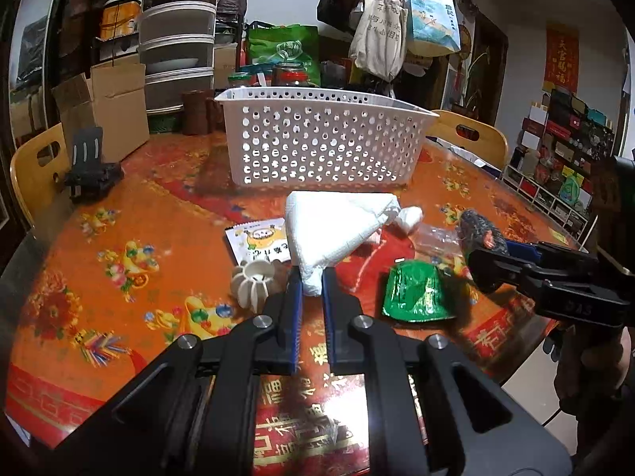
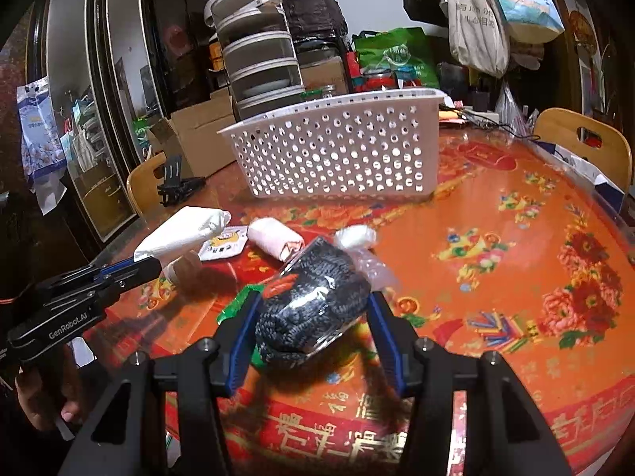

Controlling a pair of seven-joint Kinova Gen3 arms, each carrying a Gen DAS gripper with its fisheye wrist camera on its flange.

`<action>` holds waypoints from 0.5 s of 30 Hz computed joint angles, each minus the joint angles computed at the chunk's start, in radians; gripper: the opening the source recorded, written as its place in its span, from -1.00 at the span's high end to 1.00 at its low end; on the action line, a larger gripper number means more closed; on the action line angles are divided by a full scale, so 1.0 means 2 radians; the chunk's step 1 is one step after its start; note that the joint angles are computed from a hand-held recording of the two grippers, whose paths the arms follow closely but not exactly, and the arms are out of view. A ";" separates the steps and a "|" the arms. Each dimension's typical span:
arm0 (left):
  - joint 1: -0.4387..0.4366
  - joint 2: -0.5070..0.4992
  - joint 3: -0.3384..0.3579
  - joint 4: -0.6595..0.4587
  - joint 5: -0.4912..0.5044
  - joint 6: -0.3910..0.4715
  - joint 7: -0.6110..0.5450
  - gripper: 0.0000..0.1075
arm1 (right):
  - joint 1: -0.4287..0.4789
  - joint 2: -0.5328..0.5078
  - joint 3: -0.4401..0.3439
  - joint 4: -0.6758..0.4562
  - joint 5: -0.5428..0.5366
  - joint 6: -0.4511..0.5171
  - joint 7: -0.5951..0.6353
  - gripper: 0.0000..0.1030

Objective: Organize soft objects
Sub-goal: 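Carry the towel and glove bag into the white basket and release both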

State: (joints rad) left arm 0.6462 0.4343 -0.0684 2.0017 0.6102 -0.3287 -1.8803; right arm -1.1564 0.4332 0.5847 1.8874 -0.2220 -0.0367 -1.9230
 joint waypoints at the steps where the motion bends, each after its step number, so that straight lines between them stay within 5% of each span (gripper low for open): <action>1: 0.001 -0.002 -0.002 -0.001 0.002 0.002 -0.002 0.84 | -0.004 -0.001 0.004 0.001 0.001 -0.001 0.001 -0.03; 10: 0.006 -0.019 -0.009 -0.015 0.026 0.002 -0.030 0.84 | -0.035 -0.025 0.056 0.002 -0.007 -0.003 0.038 -0.03; 15: 0.003 -0.025 -0.010 -0.027 0.038 0.004 -0.049 0.84 | -0.018 -0.038 0.047 -0.015 0.012 0.016 0.043 -0.03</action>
State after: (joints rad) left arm 0.6517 0.3841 -0.0885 1.9483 0.6871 -0.3207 -1.9773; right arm -1.1925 0.3572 0.6792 1.8579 -0.1970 -0.0048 -1.8366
